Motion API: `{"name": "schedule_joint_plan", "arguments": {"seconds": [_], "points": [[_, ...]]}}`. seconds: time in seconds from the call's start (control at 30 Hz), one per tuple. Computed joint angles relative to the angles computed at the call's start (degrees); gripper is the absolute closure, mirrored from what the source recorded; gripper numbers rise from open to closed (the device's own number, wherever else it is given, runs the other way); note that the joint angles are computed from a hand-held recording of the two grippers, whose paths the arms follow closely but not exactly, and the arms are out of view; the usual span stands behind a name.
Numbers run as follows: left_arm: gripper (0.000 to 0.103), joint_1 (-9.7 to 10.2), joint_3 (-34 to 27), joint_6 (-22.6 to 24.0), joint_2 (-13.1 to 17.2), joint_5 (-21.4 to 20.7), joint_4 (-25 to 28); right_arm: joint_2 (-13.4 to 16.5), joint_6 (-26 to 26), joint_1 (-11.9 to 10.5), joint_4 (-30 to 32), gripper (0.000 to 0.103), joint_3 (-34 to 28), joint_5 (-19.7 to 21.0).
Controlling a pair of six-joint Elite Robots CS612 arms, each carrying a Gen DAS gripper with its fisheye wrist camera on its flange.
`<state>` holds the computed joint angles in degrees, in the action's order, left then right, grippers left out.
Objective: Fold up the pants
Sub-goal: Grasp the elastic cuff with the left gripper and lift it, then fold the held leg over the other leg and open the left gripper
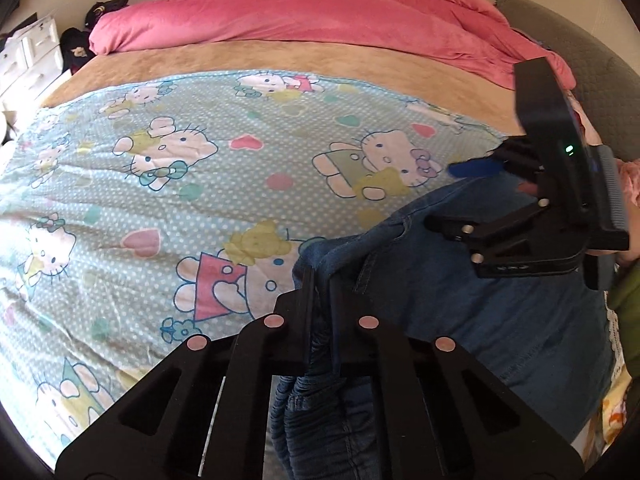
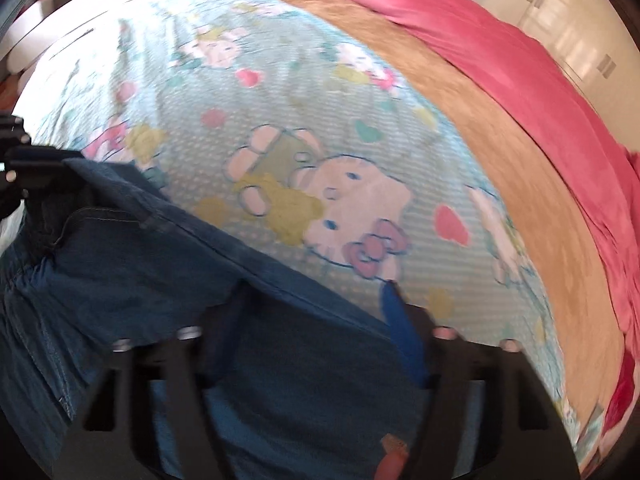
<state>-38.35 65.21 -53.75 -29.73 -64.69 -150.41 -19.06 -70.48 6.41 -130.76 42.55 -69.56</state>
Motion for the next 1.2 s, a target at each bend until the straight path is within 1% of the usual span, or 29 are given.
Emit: {"name": "schedule_joint_plan", "arguments": {"seconds": [0.07, 0.13, 0.2, 0.27, 0.43, 0.53, 0.6, 0.67, 0.77, 0.9, 0.97, 1.03, 1.07, 1.13, 1.2], "points": [[0.102, -0.33, -0.08, 0.72, -0.04, 0.76, 0.36, -0.93, -1.80, -0.28, 1.86, 0.082, 1.34, 2.00], [0.102, -0.73, 0.02, 1.37, -0.22, 2.04, 1.29, -2.13, -1.15, -0.71, 0.45, 0.092, 3.67, 3.66], [0.102, -0.99, 0.36, 1.48, -0.45, 2.30, 1.47, -3.39, 0.24, -1.31, -1.31, 0.095, 6.09, 5.29], [0.102, -1.20, 0.90, 1.62, -0.69, 2.38, 0.77, -4.93, 1.58, -2.18, -2.48, 0.097, 8.76, 7.62], [0.102, -1.94, 1.94, 3.11, -1.17, 2.16, -2.05, -10.28, 3.80, -5.02, -7.10, 0.098, 17.98, 12.96], [0.103, -3.07, 2.95, 4.37, -1.75, 2.37, -4.20, -13.91, 4.34, -6.83, -9.37, 0.099, 23.95, 15.46], [0.103, -3.70, 3.93, 4.84, -2.17, 2.36, -5.97, -16.36, 3.86, -8.02, -10.40, 0.099, 27.98, 16.79], [0.103, -4.55, 5.50, 5.39, -2.78, 2.10, -8.82, -18.62, 2.50, -9.13, -11.24, 0.099, 31.86, 18.02], [0.103, -5.98, 7.62, 6.27, -3.74, 2.65, -10.74, -21.99, 0.61, -10.63, -12.28, 0.099, 37.88, 18.47], [0.103, -7.51, 10.54, 5.38, -5.13, 3.08, -11.04, -24.90, -1.54, -11.72, -12.00, 0.099, 43.42, 17.75], [0.103, -8.11, 12.21, 4.48, -5.78, 2.94, -11.51, -25.79, -2.46, -12.00, -10.70, 0.099, 45.11, 17.29], [0.103, -8.54, 13.52, 3.54, -6.25, 2.63, -11.70, -26.78, -4.74, -12.07, -11.84, 0.099, 47.62, 16.23], [0.103, -8.83, 14.31, 2.60, -6.53, 2.57, -11.42, -27.16, -5.67, -12.02, -11.41, 0.099, 48.45, 15.77], [0.103, -9.24, 15.31, 1.10, -6.88, 2.45, -10.73, -27.42, -6.51, -11.94, -9.48, 0.099, 48.96, 15.41], [0.103, -9.49, 16.51, -0.65, -7.26, 1.65, -10.81, -27.75, -8.13, -11.75, -10.08, 0.099, 50.26, 14.14]]}}
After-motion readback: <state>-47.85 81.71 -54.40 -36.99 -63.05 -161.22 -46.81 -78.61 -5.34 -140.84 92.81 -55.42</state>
